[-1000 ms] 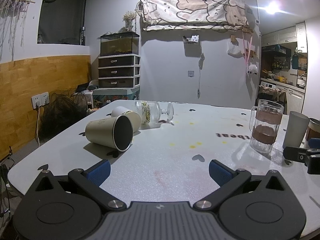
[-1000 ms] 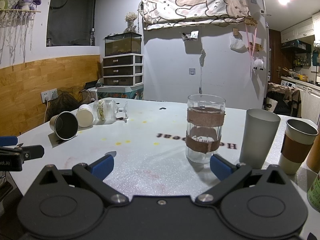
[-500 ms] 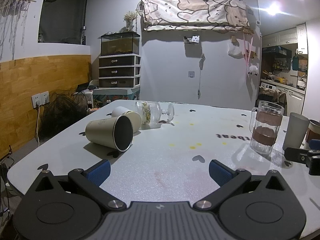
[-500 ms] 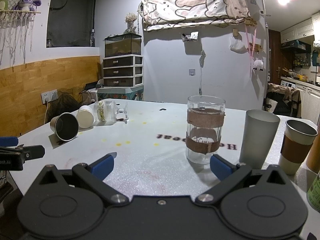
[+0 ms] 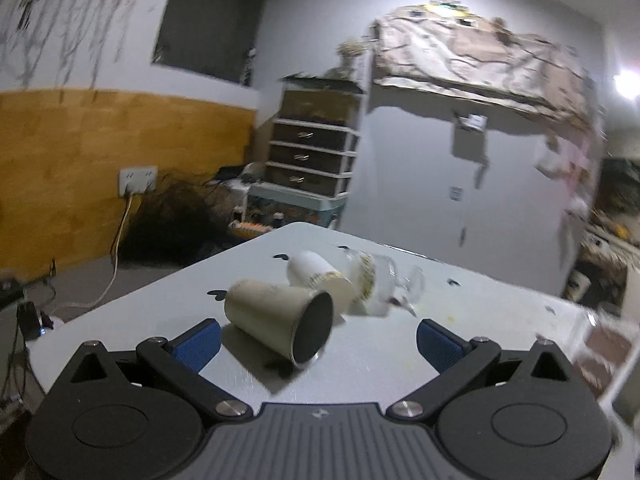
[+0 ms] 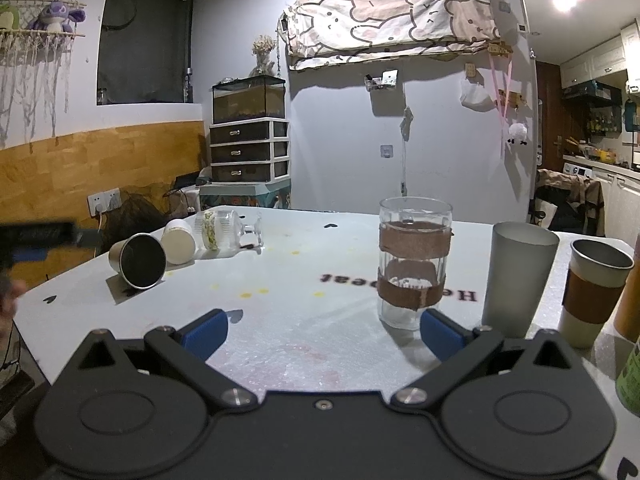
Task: Flip cup upright
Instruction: 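Reach the left tool to the tipped beige cup and grasp its body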
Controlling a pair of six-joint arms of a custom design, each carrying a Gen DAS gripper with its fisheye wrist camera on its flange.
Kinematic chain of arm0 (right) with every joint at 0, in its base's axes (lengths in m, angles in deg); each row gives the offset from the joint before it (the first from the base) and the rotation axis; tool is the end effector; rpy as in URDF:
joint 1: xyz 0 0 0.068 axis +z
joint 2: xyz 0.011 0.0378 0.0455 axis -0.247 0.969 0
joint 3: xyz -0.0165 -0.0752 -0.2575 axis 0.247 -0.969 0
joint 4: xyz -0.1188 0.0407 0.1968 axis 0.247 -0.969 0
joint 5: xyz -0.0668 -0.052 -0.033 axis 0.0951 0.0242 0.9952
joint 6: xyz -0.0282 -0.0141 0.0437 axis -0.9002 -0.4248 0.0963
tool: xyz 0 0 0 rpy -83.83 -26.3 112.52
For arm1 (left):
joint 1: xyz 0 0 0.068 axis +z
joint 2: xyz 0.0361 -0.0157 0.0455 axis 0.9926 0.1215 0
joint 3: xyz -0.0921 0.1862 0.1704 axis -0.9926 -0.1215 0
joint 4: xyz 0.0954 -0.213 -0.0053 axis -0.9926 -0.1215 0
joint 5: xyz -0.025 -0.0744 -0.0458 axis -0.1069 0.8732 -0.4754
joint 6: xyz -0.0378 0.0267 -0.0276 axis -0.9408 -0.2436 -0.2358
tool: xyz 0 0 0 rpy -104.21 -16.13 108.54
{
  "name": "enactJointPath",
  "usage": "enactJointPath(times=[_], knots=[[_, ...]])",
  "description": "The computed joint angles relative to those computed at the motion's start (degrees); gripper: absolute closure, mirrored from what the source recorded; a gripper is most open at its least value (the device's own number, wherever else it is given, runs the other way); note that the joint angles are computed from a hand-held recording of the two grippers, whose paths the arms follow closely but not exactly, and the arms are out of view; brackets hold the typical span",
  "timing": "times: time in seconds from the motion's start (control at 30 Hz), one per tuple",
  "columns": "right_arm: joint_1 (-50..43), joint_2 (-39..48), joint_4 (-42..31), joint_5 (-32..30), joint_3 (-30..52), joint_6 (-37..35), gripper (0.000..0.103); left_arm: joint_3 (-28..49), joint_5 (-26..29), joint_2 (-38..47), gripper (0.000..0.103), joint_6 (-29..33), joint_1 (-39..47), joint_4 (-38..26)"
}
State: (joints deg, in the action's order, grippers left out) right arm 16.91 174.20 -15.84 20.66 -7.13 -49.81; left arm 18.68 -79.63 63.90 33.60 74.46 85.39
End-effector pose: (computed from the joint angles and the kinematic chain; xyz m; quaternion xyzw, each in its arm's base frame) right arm 0.2020 0.1007 0.1336 0.0348 0.8148 -0.0003 0.5787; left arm 0.3386 -0.0477 0.1625 -0.0524 0.8242 -0.0652 0.5601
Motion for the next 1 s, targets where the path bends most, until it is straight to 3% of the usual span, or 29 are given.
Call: enactJointPath(times=[0.3, 0.43, 0.63, 0.8, 1.0], knots=[[3.8, 0.2, 3.0, 2.7, -2.7, 0.3, 0.0, 29.6, -5.8, 14.4, 0.006, -17.0, 2.1, -22.5], [3.4, -0.3, 3.0, 2.9, -3.8, 1.0, 0.0, 44.0, -9.2, 22.1, 0.008, -20.8, 2.6, -32.9], [2.1, -0.7, 2.9, 2.4, -4.6, 1.8, 0.0, 60.8, -7.4, 30.8, 0.011, -24.8, 3.7, -48.0], [2.3, -0.4, 2.9, 2.3, -4.4, 1.8, 0.0, 67.4, -3.7, 34.3, 0.02, -26.2, 4.1, -55.1], [2.3, -0.2, 3.1, 2.4, -4.5, 1.9, 0.0, 61.2, -1.1, 31.5, 0.022, -25.3, 4.5, -50.7]])
